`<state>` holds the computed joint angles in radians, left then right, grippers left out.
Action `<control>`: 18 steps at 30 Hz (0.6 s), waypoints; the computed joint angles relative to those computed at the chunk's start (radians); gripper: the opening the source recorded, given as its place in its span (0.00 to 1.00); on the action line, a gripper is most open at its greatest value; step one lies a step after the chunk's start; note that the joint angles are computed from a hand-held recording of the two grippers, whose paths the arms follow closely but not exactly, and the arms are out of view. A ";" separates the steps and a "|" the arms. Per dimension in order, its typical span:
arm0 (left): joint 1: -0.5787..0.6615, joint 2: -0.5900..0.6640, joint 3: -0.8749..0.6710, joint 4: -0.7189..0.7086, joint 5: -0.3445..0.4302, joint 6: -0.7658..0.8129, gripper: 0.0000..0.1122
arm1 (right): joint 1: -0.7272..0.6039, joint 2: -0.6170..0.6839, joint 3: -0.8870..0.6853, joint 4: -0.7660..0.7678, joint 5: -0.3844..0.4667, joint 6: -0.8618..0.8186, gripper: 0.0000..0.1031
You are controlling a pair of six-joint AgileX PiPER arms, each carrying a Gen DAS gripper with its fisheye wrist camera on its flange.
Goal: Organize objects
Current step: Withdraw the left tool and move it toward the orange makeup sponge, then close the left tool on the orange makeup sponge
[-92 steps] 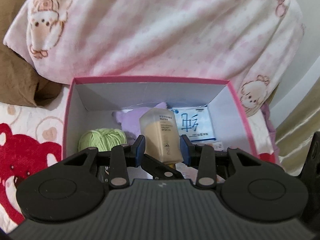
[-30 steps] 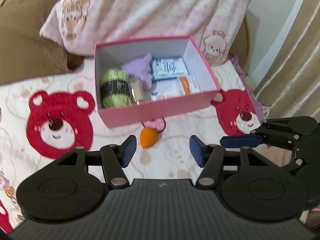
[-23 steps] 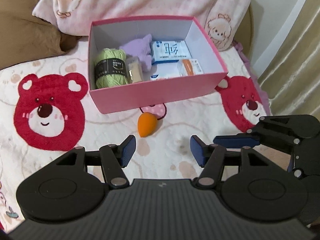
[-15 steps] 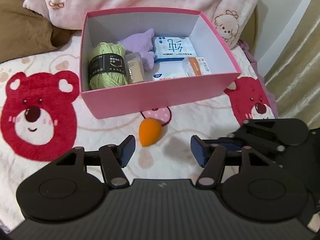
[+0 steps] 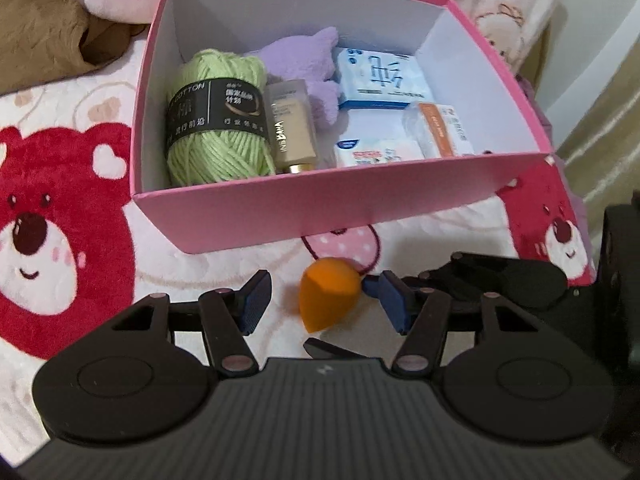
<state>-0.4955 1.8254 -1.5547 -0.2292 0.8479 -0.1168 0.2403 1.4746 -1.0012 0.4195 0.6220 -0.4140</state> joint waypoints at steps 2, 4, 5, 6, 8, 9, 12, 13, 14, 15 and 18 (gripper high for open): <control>0.004 0.013 0.025 -0.025 -0.041 0.005 0.49 | 0.001 0.019 0.008 -0.007 -0.017 0.011 0.60; 0.002 0.032 0.047 -0.036 -0.075 0.005 0.45 | 0.009 0.014 0.029 0.000 -0.053 -0.005 0.59; -0.002 0.034 0.065 -0.037 -0.100 0.003 0.44 | 0.013 0.009 0.038 0.003 -0.068 -0.013 0.58; -0.001 0.031 0.089 -0.065 -0.131 0.024 0.41 | 0.019 0.007 0.045 -0.005 -0.082 -0.008 0.54; 0.001 0.021 0.119 -0.125 -0.167 0.067 0.31 | 0.030 0.000 0.063 -0.032 -0.110 0.020 0.52; -0.002 0.013 0.131 -0.132 -0.179 0.067 0.30 | 0.034 -0.011 0.073 -0.039 -0.119 0.026 0.51; -0.011 -0.010 0.150 -0.124 -0.194 0.051 0.28 | 0.046 -0.043 0.098 -0.066 -0.134 0.043 0.48; -0.009 -0.016 0.157 -0.131 -0.197 0.046 0.28 | 0.048 -0.054 0.100 -0.071 -0.130 0.055 0.48; -0.007 -0.021 0.160 -0.138 -0.196 0.041 0.28 | 0.046 -0.062 0.100 -0.067 -0.118 0.059 0.48; -0.007 -0.033 0.171 -0.143 -0.198 0.037 0.28 | 0.043 -0.073 0.099 -0.060 -0.103 0.064 0.48; -0.018 -0.073 0.205 -0.130 -0.206 0.021 0.28 | 0.048 -0.116 0.120 -0.055 -0.081 0.089 0.48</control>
<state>-0.5139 1.7519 -1.3502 -0.3597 0.6423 -0.0955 0.2879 1.3584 -0.8814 0.3645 0.5414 -0.3247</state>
